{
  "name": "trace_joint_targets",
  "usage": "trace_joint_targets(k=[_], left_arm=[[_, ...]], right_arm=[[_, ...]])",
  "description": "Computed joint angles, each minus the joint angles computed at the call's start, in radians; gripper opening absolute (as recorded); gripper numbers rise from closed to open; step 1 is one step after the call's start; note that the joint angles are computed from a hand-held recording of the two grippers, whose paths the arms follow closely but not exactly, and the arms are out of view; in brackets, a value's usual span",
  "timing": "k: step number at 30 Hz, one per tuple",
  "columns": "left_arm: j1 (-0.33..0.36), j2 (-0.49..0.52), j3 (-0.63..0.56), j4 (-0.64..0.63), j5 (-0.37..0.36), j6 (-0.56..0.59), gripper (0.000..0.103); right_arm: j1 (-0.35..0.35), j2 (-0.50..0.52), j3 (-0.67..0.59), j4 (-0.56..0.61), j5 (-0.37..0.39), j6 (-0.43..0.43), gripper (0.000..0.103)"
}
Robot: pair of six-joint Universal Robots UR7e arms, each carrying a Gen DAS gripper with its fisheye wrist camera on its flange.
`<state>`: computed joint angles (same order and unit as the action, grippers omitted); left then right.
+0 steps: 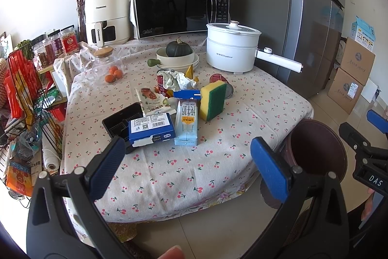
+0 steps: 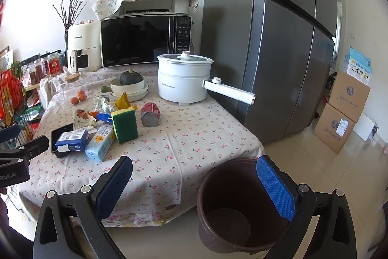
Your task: Collect trash
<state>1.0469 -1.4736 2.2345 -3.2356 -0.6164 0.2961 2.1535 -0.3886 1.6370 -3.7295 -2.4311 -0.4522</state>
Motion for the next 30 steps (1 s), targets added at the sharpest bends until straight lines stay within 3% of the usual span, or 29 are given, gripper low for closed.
trace_joint_targets(k=[19,25,30], left_arm=[[0.006,-0.003,-0.008,0.04,0.001,-0.028,0.102],[0.038,-0.032,-0.065,0.23,-0.062,-0.11,0.102],[0.076,-0.04,-0.147,0.43,-0.132,-0.13,0.102]], right_arm=[[-0.003,0.001,0.0,0.002,-0.007,0.006,0.103],[-0.009,-0.035,0.014,0.098,0.031,0.088,0.103],[-0.019,-0.071,-0.015,0.258,0.067,0.138,0.103]])
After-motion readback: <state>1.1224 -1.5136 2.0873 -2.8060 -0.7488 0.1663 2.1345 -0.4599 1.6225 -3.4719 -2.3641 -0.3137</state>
